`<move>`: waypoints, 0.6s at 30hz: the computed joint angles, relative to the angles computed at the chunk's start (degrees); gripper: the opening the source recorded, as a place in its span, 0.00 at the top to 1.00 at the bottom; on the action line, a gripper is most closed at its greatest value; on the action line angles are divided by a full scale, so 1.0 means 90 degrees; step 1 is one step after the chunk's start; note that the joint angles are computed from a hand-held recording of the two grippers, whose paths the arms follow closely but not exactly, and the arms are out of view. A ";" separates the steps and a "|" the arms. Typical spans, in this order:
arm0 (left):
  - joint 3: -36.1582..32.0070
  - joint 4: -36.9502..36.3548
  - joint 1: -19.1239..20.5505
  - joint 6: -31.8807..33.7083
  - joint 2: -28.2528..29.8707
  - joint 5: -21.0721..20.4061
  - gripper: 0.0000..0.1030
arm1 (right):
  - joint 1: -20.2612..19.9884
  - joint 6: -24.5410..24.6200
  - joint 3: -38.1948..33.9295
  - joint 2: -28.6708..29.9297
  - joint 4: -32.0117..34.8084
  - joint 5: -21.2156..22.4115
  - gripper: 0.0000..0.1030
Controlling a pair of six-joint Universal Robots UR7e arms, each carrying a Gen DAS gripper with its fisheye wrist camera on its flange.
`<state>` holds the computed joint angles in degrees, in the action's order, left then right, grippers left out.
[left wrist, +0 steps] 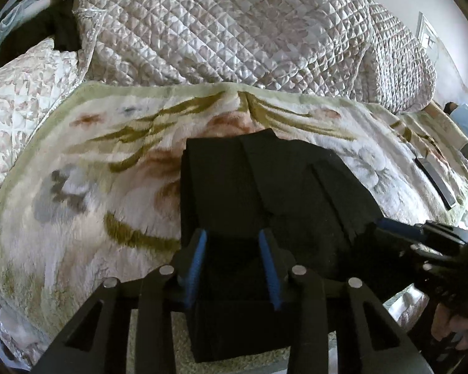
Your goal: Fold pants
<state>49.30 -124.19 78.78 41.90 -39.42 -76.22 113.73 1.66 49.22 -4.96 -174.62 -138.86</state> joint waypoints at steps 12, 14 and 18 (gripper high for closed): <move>-0.0319 0.0203 0.0074 -0.0062 0.0144 -0.0133 0.61 | -0.0035 0.0188 0.0226 -0.0146 -0.0309 0.0239 0.78; -0.0460 0.0228 0.0093 -0.0096 0.0203 -0.0137 0.61 | -0.0033 0.0267 0.0283 -0.0191 -0.0373 0.0185 0.78; -0.0789 0.0284 0.0146 -0.0223 0.0351 -0.0117 0.61 | -0.0042 0.0427 0.0407 -0.0276 -0.0474 0.0079 0.78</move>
<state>42.19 -121.64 80.09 39.89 -36.26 -77.28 113.36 5.50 52.88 -7.45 -178.88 -138.15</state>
